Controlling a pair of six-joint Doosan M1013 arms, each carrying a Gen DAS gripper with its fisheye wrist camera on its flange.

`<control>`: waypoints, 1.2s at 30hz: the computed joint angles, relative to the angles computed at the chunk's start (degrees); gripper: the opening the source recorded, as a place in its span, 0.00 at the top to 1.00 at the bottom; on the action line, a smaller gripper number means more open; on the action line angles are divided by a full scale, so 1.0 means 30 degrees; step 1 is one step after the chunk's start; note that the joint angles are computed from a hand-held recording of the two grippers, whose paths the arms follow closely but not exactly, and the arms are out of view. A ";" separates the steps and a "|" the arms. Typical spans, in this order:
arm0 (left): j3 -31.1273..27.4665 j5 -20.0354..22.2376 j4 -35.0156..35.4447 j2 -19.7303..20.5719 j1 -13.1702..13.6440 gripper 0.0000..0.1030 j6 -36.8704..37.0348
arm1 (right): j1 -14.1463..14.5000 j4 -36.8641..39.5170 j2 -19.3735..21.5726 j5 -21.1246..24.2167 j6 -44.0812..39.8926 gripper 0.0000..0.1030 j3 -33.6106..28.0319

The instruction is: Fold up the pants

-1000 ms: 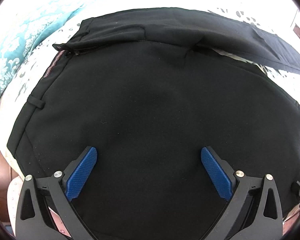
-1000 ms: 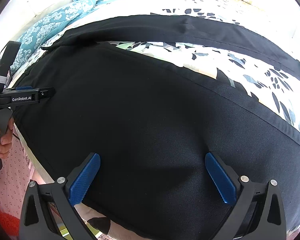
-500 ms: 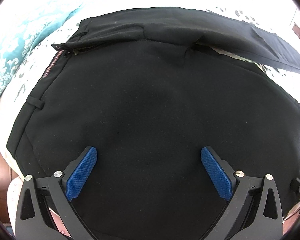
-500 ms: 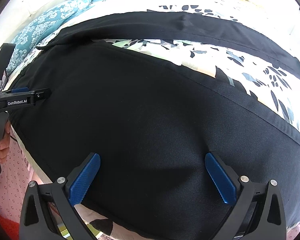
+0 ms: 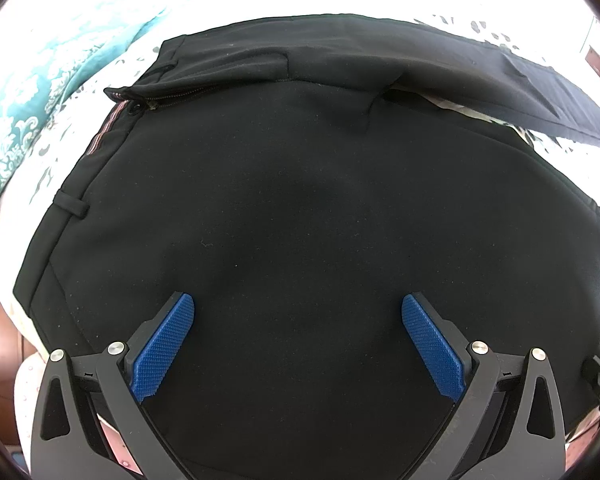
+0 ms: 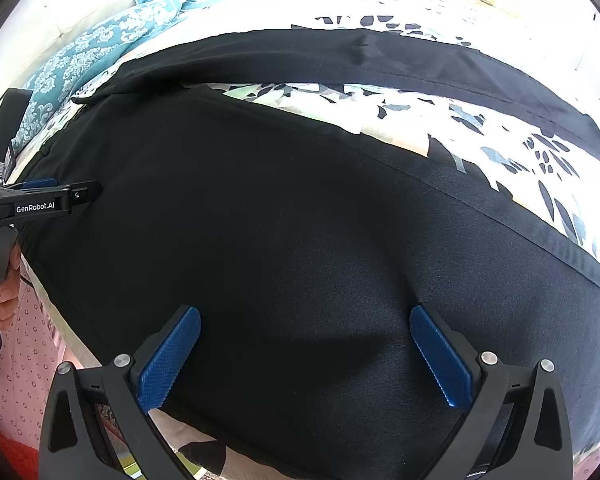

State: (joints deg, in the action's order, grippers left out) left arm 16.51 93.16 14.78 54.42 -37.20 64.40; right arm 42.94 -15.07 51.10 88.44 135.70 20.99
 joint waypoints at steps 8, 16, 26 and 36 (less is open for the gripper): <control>-0.0010 -0.0015 0.0005 0.0007 -0.0001 0.01 0.0004 | 0.0000 -0.0005 -0.0006 0.0004 -0.0001 0.00 0.0006; 0.0329 -0.0277 -0.0014 -0.0171 -0.0010 0.01 -0.0076 | 0.0086 -0.0322 -0.0099 -0.0191 0.0156 0.00 0.0167; 0.4349 -0.3212 0.0026 -0.2395 -0.0113 0.00 -0.0882 | -0.0648 0.1570 -0.2916 -0.1405 0.2410 0.00 0.4272; 0.4885 -0.3149 0.0186 -0.2761 -0.0255 0.00 -0.0936 | -0.2731 0.0211 -0.8574 -0.2271 0.7829 0.00 1.3338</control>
State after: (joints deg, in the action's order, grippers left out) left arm 31.16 83.71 15.34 46.13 -37.97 61.59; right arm 34.75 -14.44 25.38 81.63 159.19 61.01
